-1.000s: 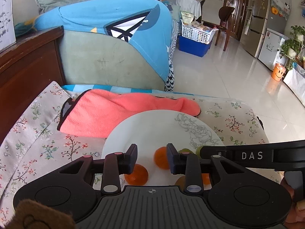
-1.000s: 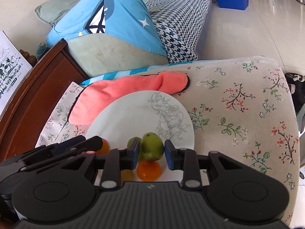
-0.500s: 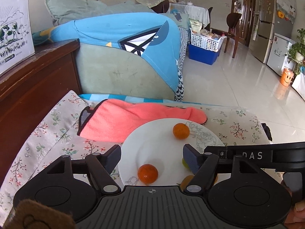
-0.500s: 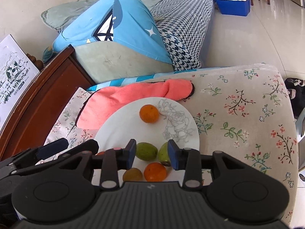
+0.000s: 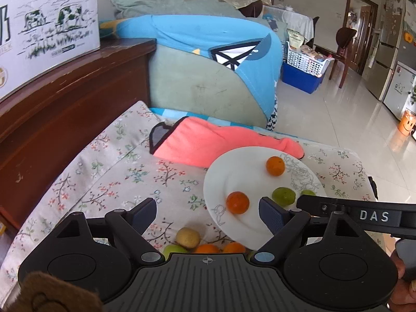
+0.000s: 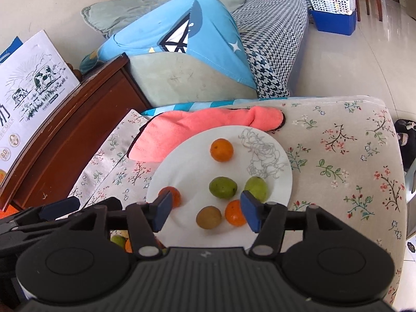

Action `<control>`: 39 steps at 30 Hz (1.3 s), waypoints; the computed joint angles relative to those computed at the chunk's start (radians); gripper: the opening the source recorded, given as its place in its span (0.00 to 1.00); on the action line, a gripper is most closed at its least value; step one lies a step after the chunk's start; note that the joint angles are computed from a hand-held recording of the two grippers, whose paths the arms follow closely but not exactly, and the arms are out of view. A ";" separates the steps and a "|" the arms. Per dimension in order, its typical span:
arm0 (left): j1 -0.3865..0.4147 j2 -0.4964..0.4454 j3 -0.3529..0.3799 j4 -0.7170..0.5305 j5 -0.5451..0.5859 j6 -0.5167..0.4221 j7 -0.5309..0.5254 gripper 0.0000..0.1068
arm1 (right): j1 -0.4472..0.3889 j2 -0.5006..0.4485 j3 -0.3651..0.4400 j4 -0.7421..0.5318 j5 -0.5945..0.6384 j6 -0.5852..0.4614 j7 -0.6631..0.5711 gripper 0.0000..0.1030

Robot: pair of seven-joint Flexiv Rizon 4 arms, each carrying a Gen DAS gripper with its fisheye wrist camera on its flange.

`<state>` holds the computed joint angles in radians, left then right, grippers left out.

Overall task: Organize fruits
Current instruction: 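Withdraw both open tools from the plate back toward the fruit pile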

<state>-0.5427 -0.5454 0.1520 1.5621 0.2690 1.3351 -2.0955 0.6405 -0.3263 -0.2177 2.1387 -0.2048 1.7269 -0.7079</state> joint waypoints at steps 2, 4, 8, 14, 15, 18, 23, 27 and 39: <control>0.002 0.017 0.008 0.029 -0.004 -0.002 -0.021 0.82 | -0.027 0.007 0.046 0.010 0.002 0.008 -0.010 0.59; 0.008 0.033 0.011 0.055 -0.006 -0.005 -0.040 0.82 | -0.035 0.015 0.071 0.024 0.004 0.015 -0.021 0.59; 0.012 0.062 0.024 0.102 0.008 -0.010 -0.090 0.82 | -0.040 0.029 0.110 0.052 0.014 0.022 -0.037 0.59; 0.019 0.095 0.027 0.148 0.054 -0.025 -0.143 0.82 | 0.005 0.033 0.102 0.086 0.048 0.032 -0.036 0.59; 0.020 0.099 0.028 0.154 0.062 -0.029 -0.152 0.82 | -0.004 0.030 0.118 0.086 0.051 0.028 -0.036 0.59; 0.041 0.109 0.009 0.175 0.065 -0.035 -0.160 0.82 | 0.022 0.020 0.101 0.090 0.049 0.022 -0.035 0.57; 0.054 0.115 -0.003 0.190 0.079 -0.059 -0.162 0.82 | 0.108 -0.005 0.013 0.085 0.052 0.021 -0.020 0.51; 0.072 0.120 -0.020 0.207 0.088 -0.053 -0.147 0.82 | 0.142 -0.032 -0.020 0.068 0.065 0.028 -0.022 0.49; 0.074 0.109 -0.041 0.226 0.116 0.008 -0.040 0.82 | 0.255 -0.087 -0.127 0.042 0.117 0.047 -0.062 0.28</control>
<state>-0.4688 -0.4368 0.1106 1.7880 0.3849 1.3430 -2.1359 0.8955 -0.4133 -0.3451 2.1806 -0.0881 1.7741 -0.7696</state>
